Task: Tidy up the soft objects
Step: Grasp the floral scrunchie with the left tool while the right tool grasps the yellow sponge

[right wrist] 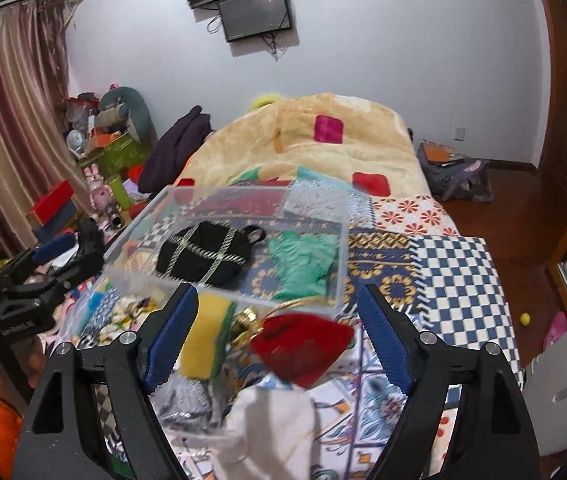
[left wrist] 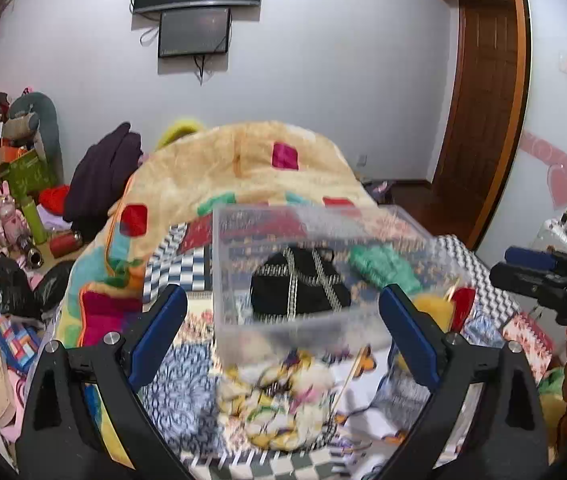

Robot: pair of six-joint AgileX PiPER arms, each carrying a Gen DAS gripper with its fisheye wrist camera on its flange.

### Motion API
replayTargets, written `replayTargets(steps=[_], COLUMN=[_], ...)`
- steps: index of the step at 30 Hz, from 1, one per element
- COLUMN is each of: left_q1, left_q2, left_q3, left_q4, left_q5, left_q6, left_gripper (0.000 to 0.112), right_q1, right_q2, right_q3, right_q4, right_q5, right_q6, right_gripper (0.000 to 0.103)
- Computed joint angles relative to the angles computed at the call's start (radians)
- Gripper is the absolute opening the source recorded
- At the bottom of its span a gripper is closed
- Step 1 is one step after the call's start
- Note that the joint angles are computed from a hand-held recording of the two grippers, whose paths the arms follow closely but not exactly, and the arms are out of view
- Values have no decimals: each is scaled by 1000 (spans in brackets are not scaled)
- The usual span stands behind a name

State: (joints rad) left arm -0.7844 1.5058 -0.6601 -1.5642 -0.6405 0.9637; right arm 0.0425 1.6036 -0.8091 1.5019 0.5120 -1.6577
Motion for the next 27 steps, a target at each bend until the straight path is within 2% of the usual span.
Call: replayTargets(steps=[7, 14, 17, 23, 25, 27], left_q1=[3, 76, 99, 111, 126, 159], left_q2=[64, 120, 138, 158, 162, 170], left_q3=[50, 57, 36, 14, 13, 7], left_q4=[0, 47, 4, -28, -26, -38], left_q5=[30, 135, 171, 201, 226, 285], left_q6=[-60, -95, -41, 7, 13, 39], left_gripper=[98, 98, 98, 97, 83, 69], right_q1=[71, 138, 160, 175, 176, 173], right_q2=[-1, 34, 53, 97, 103, 103], right_q3=[49, 49, 38, -3, -6, -3], right_q4=[79, 115, 96, -13, -22, -14], right_q5=[-25, -74, -92, -92, -89, -83], right_q6=[-116, -166, -143, -28, -20, -29], right_gripper=[80, 73, 66, 42, 33, 31])
